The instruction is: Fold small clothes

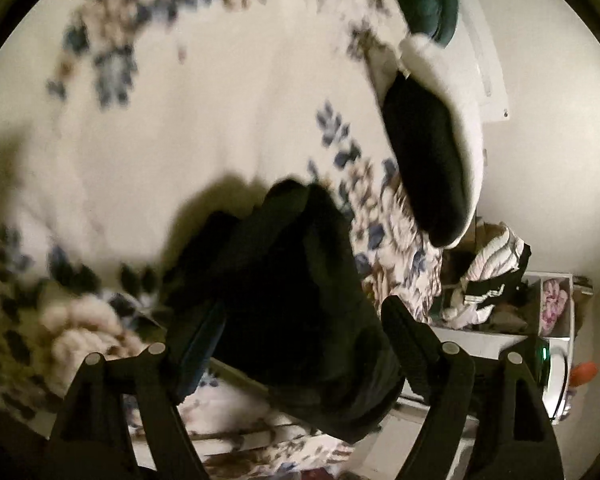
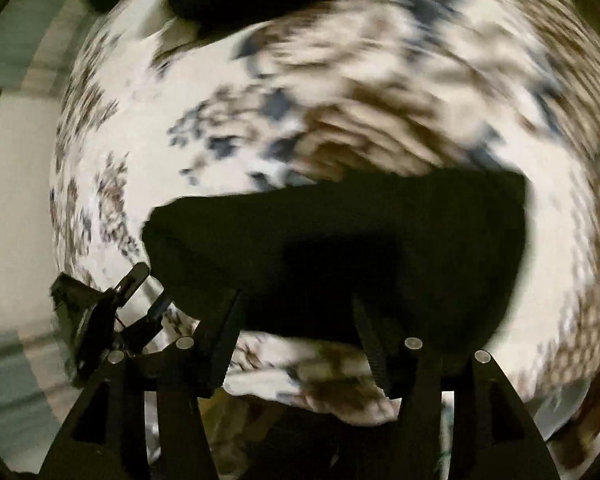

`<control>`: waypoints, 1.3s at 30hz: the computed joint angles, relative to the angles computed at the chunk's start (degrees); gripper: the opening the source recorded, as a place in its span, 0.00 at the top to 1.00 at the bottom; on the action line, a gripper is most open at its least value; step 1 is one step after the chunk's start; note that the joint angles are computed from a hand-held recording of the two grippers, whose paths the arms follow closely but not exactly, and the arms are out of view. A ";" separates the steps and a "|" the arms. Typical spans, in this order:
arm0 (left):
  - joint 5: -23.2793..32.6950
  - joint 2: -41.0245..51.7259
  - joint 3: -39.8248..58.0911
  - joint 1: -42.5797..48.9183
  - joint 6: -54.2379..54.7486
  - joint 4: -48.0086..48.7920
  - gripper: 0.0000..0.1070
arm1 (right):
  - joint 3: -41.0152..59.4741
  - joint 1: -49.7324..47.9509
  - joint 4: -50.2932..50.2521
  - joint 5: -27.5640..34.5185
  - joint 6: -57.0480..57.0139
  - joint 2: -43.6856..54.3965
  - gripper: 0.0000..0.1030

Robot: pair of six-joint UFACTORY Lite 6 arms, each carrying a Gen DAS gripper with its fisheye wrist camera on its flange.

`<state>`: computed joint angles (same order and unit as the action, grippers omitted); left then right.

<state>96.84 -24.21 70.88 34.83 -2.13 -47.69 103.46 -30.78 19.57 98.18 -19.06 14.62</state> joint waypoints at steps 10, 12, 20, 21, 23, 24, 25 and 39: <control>-16.14 4.93 -5.68 -26.37 0.52 9.21 0.25 | -16.93 -3.79 -6.86 -11.26 -0.70 -5.33 0.43; -18.59 3.22 -8.21 -26.36 3.21 5.86 0.25 | -19.41 -10.28 -8.19 -12.06 -2.23 -6.08 0.43; -3.12 -1.60 -27.19 -0.73 15.69 -24.85 0.56 | -19.02 -31.73 -10.86 -13.73 -9.61 -1.65 0.43; -2.12 -0.44 -30.09 0.88 17.10 -24.06 0.56 | -18.76 -32.74 -10.77 -13.68 -9.88 -1.13 0.43; -2.88 0.69 -32.51 4.48 17.54 -18.59 0.56 | -18.03 -34.13 -10.92 -13.75 -10.72 -0.33 0.43; -1.75 1.53 -31.36 6.63 17.97 -15.76 0.56 | -17.55 -34.50 -10.68 -13.50 -11.04 -0.08 0.43; -1.21 1.90 -29.30 6.98 18.10 -13.61 0.54 | -17.42 -34.82 -10.36 -13.21 -11.44 -0.12 0.43; -11.32 3.97 -0.48 -26.83 -2.89 5.89 0.46 | -28.33 -40.54 -6.15 -12.27 -13.63 -3.38 0.43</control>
